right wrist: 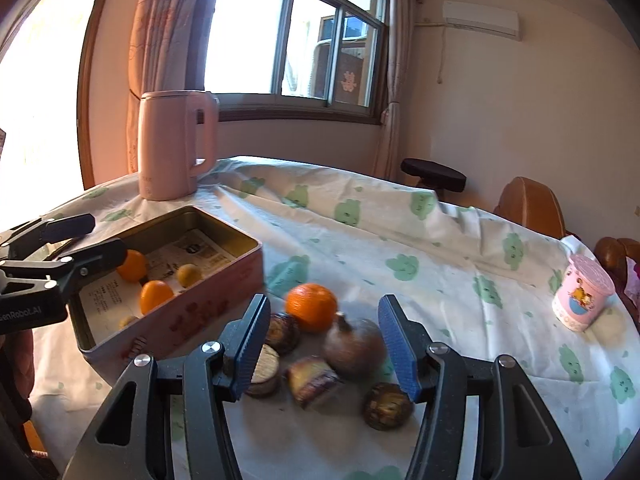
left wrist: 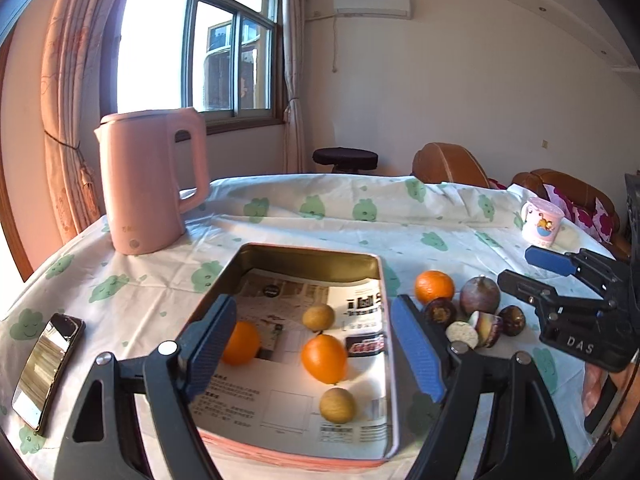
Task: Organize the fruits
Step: 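Grasp a round brown cake with the left tool while the right tool grasps a brown round fruit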
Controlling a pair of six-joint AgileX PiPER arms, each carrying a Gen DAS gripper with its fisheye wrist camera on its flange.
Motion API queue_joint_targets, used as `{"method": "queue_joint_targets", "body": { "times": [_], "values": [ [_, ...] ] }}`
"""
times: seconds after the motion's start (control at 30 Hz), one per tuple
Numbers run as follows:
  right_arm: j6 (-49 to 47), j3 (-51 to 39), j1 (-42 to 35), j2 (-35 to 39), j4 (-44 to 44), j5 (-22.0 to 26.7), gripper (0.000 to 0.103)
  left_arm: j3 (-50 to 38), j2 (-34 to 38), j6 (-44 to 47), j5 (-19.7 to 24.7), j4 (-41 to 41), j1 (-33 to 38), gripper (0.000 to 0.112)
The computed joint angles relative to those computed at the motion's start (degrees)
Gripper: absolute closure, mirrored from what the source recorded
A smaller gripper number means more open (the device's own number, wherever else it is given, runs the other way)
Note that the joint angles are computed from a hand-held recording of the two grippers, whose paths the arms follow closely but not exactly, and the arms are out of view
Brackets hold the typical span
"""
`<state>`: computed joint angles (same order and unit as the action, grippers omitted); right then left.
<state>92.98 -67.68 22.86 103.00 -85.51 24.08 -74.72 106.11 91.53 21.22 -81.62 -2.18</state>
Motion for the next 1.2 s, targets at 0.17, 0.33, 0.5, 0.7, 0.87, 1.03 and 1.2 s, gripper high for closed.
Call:
{"method": "queue_joint_targets", "body": {
  "times": [0.17,0.33,0.5,0.7,0.87,1.03,1.2],
  "values": [
    [0.9,5.3,-4.3,-3.5,1.0,-0.8,0.045,2.1,-1.7,1.0,-0.9,0.7,-4.5,0.03],
    [-3.7,5.9,-6.6,-2.9,6.2,-3.5,0.045,2.1,-1.2,-3.9,-3.1,7.6,-9.4,0.033],
    [-10.4,5.3,-7.4,-2.6,12.8,-5.6,0.045,-1.8,1.7,-21.4,-2.0,27.3,-13.1,0.053],
    [-35.4,1.4,-9.2,-0.1,36.7,-7.1,0.051,-6.4,4.6,-35.4,1.5,42.8,-15.3,0.058],
    [-53.6,-0.8,-10.9,1.6,54.7,-7.3,0.057,-10.4,7.1,-40.3,6.1,47.3,-15.0,0.06],
    [-68.8,-4.0,-12.1,3.8,69.7,-4.7,0.064,-13.3,9.0,-42.2,9.6,47.9,-14.4,0.077],
    [-68.0,-3.2,-12.2,3.2,68.9,-5.5,0.064,-12.5,8.6,-39.9,9.0,45.7,-14.1,0.077]
  ]
}}
